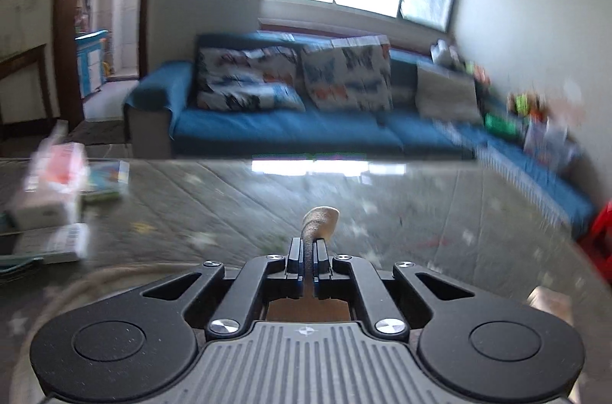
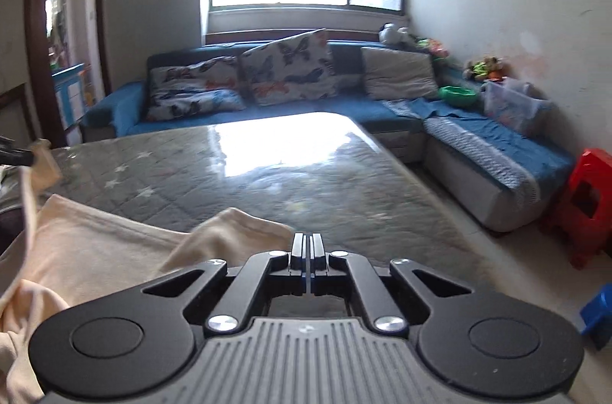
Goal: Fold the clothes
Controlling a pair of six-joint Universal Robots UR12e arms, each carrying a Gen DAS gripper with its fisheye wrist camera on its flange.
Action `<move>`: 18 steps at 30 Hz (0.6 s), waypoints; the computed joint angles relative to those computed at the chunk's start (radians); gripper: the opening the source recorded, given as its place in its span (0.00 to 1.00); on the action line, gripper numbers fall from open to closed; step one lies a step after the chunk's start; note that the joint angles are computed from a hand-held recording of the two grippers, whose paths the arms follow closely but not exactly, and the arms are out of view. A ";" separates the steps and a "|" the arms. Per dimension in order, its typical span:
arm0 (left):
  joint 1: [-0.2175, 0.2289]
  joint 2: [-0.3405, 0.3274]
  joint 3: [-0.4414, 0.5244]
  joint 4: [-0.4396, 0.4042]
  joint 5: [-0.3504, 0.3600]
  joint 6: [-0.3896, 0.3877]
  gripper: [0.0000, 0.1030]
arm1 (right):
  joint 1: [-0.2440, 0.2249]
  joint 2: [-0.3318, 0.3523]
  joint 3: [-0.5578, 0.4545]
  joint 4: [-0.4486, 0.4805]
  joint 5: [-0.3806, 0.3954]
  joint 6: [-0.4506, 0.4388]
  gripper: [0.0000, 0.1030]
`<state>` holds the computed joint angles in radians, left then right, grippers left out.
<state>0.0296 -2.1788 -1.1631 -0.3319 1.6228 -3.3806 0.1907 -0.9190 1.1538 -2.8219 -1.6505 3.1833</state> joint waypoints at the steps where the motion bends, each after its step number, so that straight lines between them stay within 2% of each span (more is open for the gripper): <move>1: 0.008 0.028 -0.040 0.037 -0.003 -0.024 0.05 | -0.003 -0.011 0.015 -0.006 -0.013 0.010 0.01; 4: 0.031 0.109 -0.154 0.134 0.024 -0.077 0.05 | -0.017 -0.045 0.059 -0.013 -0.025 0.019 0.01; 10: 0.064 0.259 -0.367 0.215 0.075 -0.147 0.05 | -0.030 -0.065 0.086 0.021 0.072 0.047 0.08; 13: 0.072 0.310 -0.448 0.203 0.109 -0.189 0.05 | -0.036 -0.043 0.057 0.048 0.155 0.085 0.22; 15: 0.077 0.332 -0.484 0.165 0.132 -0.226 0.05 | -0.035 -0.016 0.018 0.075 0.188 0.101 0.23; 18: 0.086 0.351 -0.526 0.118 0.148 -0.285 0.05 | -0.025 0.026 -0.049 0.129 0.183 0.107 0.24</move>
